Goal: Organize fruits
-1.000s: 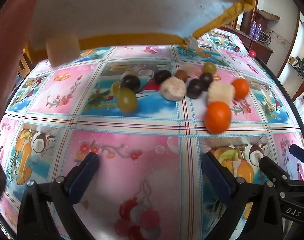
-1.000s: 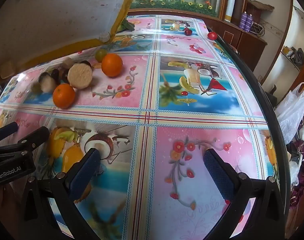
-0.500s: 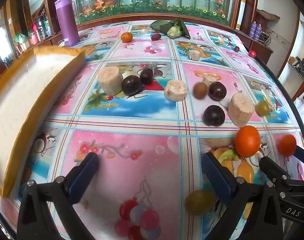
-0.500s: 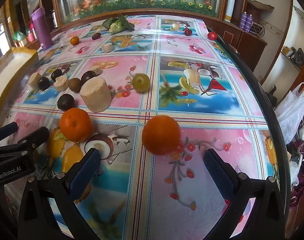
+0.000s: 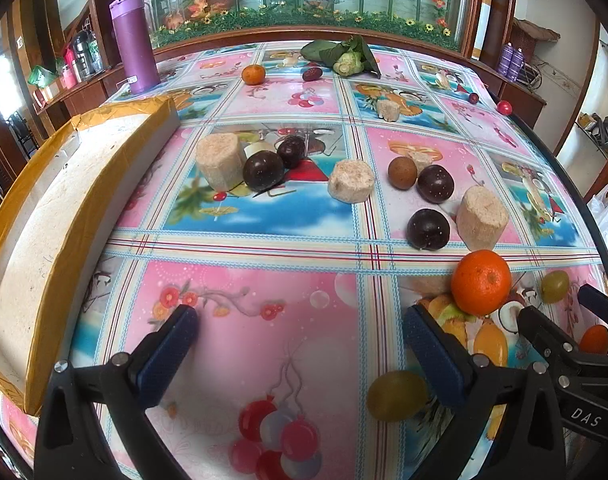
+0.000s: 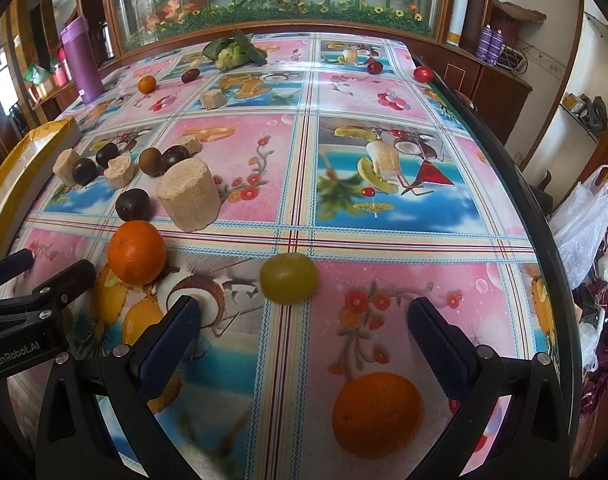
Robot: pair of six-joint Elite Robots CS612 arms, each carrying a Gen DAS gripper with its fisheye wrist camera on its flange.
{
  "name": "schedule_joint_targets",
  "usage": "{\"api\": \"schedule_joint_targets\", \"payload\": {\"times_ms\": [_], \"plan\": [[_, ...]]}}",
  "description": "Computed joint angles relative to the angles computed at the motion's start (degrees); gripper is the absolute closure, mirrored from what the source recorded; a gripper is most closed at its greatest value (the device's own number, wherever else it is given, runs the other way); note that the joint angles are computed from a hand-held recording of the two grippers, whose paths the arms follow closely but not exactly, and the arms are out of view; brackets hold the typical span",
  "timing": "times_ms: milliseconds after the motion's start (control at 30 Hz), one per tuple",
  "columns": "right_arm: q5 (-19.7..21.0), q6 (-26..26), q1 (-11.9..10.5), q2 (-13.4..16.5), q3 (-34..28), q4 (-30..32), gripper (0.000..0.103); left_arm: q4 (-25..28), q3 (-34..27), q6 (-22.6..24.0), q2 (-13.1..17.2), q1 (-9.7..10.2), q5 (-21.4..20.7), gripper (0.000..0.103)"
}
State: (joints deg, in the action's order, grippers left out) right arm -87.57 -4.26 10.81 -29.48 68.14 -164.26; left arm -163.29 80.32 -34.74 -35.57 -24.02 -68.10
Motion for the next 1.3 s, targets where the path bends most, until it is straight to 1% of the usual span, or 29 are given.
{"api": "schedule_joint_targets", "payload": {"times_ms": [500,633,733,767,833,900,967,1000,1067,1167,1233,1300], "plan": [[-0.3,0.4,0.1,0.0,-0.3,0.4,0.000,0.0,-0.1,-0.2,0.0,-0.01,0.2,0.000],[-1.1,1.2,0.3,-0.2,-0.8,2.8,0.000,0.0,-0.1,-0.2,0.0,-0.01,0.3,0.000],[-1.4,0.1,0.6,-0.4,-1.2,5.1,0.000,0.0,0.0,0.1,-0.1,0.04,0.0,0.000],[-1.6,0.0,0.7,-0.7,-1.0,5.2,0.000,0.2,0.0,0.1,-0.1,0.10,-0.2,0.000],[-0.6,0.3,0.7,-1.4,0.4,2.6,0.000,0.7,0.2,-0.3,-0.4,0.20,-0.4,0.000],[-0.4,-0.2,0.8,-2.2,1.8,-0.8,0.000,0.9,0.7,-0.9,-0.9,0.30,-0.6,0.000],[-0.1,-0.9,1.0,-2.8,2.7,-2.3,0.000,-0.2,1.6,-1.2,-1.5,0.43,-0.8,0.000],[-0.1,-0.9,1.1,-3.1,2.9,-2.2,0.000,-0.9,2.1,-1.3,-1.8,0.47,-0.6,0.000],[2.9,0.2,0.9,-3.6,3.2,-0.8,0.000,-2.0,3.2,-1.7,-2.6,0.56,-0.2,0.000],[4.3,1.1,0.8,-4.1,3.2,2.6,0.000,-3.2,4.8,-2.8,-3.9,0.64,0.5,0.000],[3.0,1.0,1.1,-4.4,3.9,1.7,0.000,-4.8,6.2,-3.1,-4.7,0.62,1.2,0.000],[2.5,1.4,1.2,-4.9,4.7,0.6,0.000,-6.1,7.3,-3.3,-5.3,0.53,1.9,0.000]]}}
